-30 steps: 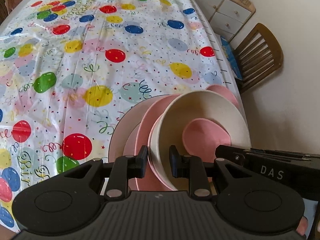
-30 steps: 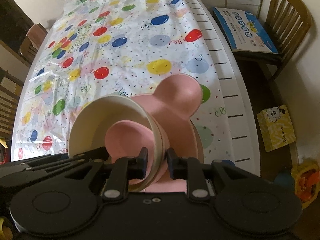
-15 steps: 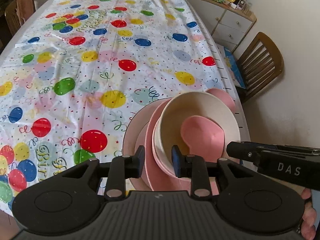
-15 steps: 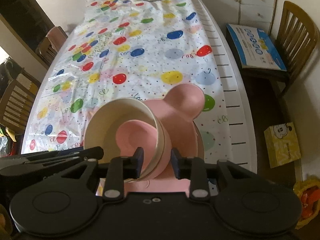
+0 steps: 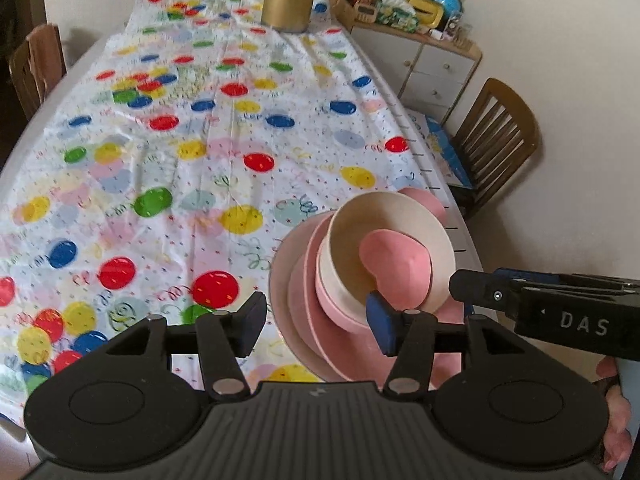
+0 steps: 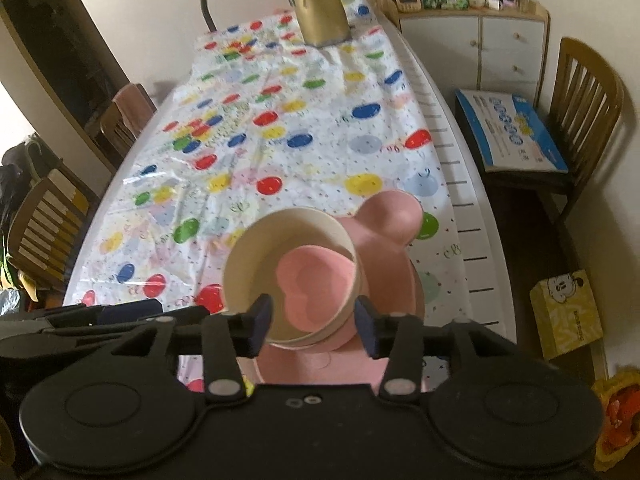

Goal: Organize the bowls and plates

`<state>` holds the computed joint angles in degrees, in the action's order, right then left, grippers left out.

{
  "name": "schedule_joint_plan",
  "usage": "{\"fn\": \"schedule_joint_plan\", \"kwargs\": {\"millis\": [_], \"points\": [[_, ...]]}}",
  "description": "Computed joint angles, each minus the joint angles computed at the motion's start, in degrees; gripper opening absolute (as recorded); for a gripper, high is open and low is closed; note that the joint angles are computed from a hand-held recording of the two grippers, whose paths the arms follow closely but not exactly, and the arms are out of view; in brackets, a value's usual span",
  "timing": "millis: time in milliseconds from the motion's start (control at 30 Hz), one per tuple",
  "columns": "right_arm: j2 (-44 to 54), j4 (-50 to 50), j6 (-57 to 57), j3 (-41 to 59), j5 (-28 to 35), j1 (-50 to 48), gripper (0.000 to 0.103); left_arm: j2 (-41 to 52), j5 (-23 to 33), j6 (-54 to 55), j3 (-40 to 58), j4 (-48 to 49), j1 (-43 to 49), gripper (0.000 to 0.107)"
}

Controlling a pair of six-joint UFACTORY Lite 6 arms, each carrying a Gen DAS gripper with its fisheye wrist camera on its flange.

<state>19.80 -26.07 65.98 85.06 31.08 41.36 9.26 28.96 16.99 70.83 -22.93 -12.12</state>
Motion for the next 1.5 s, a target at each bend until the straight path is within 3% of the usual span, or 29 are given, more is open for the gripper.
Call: {"fn": "schedule_joint_plan", "kwargs": {"millis": [233,333,400,600,700,1100,1500], "points": [[-5.9,-18.8,19.1,-5.1,0.8,6.8,0.073,-9.4,-0.4,13.5,-7.1,-8.1,4.0,0.062],[-7.8,-27.1,27.5,-7.0,2.7,10.1,0.082,-12.5,0.7,20.0,-9.6,-12.6,6.4,0.074],[-8.3,-30.5,30.4,-7.4,4.3,12.0,0.084,-14.2,1.3,24.1,-11.1,-15.9,7.9,0.075],[-8.6,-39.4,38.2,-8.0,9.8,17.5,0.102,-18.2,4.4,34.1,-14.8,-23.5,12.3,0.084],[-8.7,-42.2,41.4,-8.3,12.6,19.7,0.103,-20.2,5.8,39.1,-16.7,-27.4,14.7,0.103],[-8.3,-46.0,53.4,-10.9,23.2,28.0,0.103,-24.8,9.3,43.3,-19.5,-29.2,20.1,0.103],[-5.6,-44.9,57.5,-8.7,27.5,31.9,0.103,-27.3,11.5,44.9,-21.8,-29.0,22.2,0.103]]}}
